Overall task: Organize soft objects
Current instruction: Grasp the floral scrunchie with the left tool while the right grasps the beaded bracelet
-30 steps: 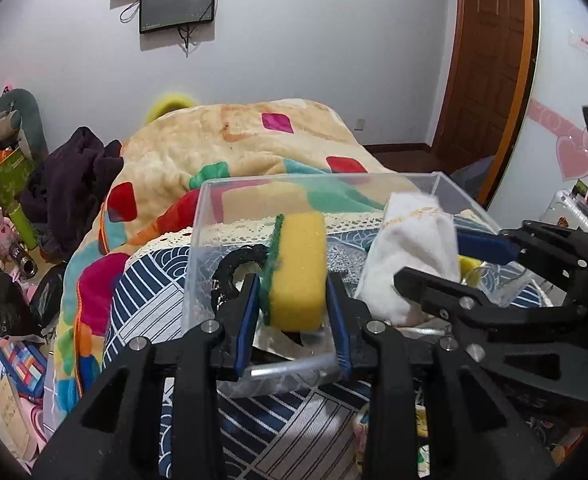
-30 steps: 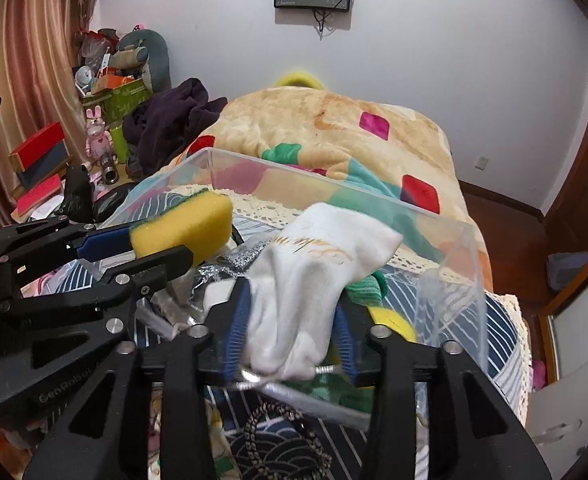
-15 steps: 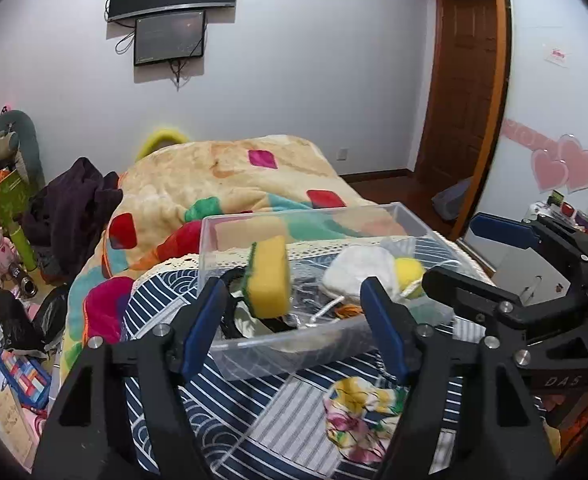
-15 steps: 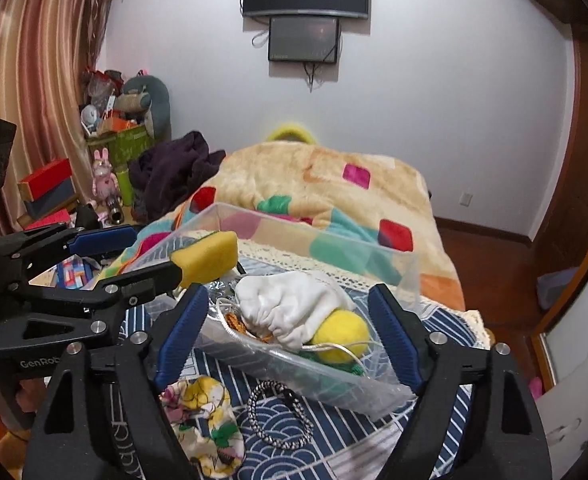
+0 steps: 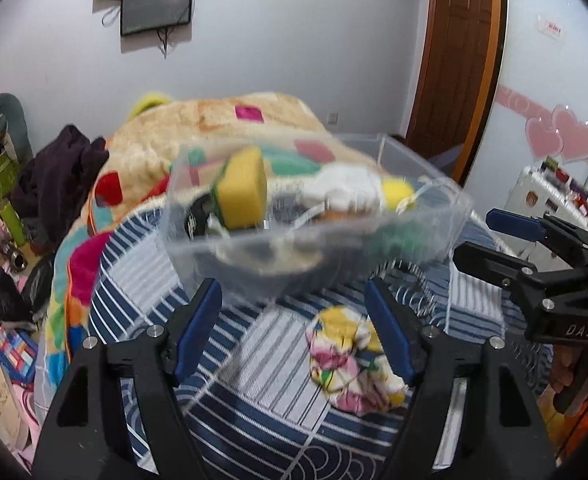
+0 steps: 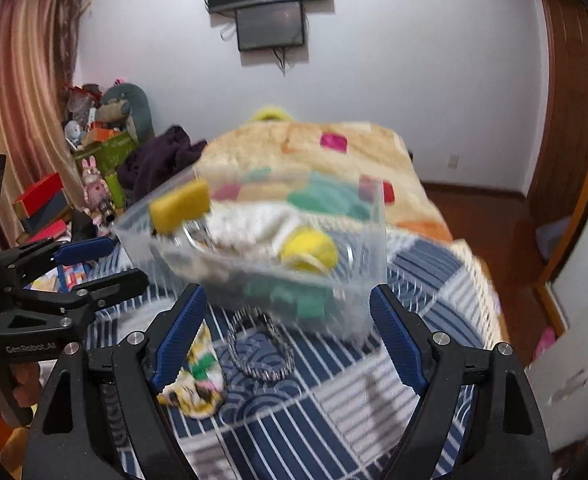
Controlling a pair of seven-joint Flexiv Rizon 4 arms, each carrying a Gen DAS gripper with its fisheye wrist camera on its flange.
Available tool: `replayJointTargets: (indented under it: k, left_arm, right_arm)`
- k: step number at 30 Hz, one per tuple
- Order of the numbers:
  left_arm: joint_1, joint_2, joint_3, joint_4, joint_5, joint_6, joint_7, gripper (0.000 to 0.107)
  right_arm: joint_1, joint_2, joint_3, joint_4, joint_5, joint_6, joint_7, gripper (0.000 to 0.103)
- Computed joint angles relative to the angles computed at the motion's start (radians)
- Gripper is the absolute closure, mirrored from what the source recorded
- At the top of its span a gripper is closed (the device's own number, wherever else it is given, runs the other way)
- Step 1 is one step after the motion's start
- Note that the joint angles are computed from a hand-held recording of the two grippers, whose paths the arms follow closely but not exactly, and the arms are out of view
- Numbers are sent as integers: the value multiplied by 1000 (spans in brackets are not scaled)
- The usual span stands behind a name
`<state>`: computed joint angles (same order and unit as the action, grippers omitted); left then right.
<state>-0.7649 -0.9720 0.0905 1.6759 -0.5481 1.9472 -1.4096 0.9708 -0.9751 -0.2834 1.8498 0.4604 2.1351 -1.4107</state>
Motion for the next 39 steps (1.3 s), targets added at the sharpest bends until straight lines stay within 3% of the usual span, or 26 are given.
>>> replayJointTargets:
  k: [2,5,7,11,13,17,18,20,21,23,30,39]
  left_arm:
    - [-26,-18,25,-8,-33,-18,-9,33]
    - [-1,-28,-6,-8,-9,-36,-22,35]
    - [10,-32,-17,-10,11,-50,-32,45]
    - [46,-31,-60,-2,71,-53,-56,51]
    - [43,-34,-57,-2,78,-61,-72,68]
    - [79,-36,-93,-3,130,-60,-93,83]
    - [92,-35,-108,0,147,-58,-96,91]
    - [83,-35,-99,-2,151,-58,-105,95]
    - [80,-34,-95,1,154,-51,-111,98]
    - [84,-27,-103,18,161,-22,-127,99]
    - [112,20,-130,90,173,83,-145,100]
    - [106,72,-135,116,137,185,-91,100]
  right_arm:
    - [-34,-1,37,1,-27,-9,12,21]
    - [-76,-11,77,-7,-83,-40,33,22]
    - [-84,-19,82,-13,-107,-68,55,25]
    - [-126,-25,119,-22,-195,-118,99,42]
    - [-126,-26,115,-20,-227,-133,116,46]
    - [-59,-36,42,-8,-240,-146,130,63]
    - [-54,-37,37,-4,-246,-141,131,66]
    - [-59,-37,43,1,-259,-125,130,82]
    - [-61,-36,45,4,-259,-119,132,84]
    - [-58,-39,43,6,-254,-109,132,89]
    - [-36,-33,38,31,-211,-35,95,90]
    - [-25,8,61,57,-105,72,-6,90]
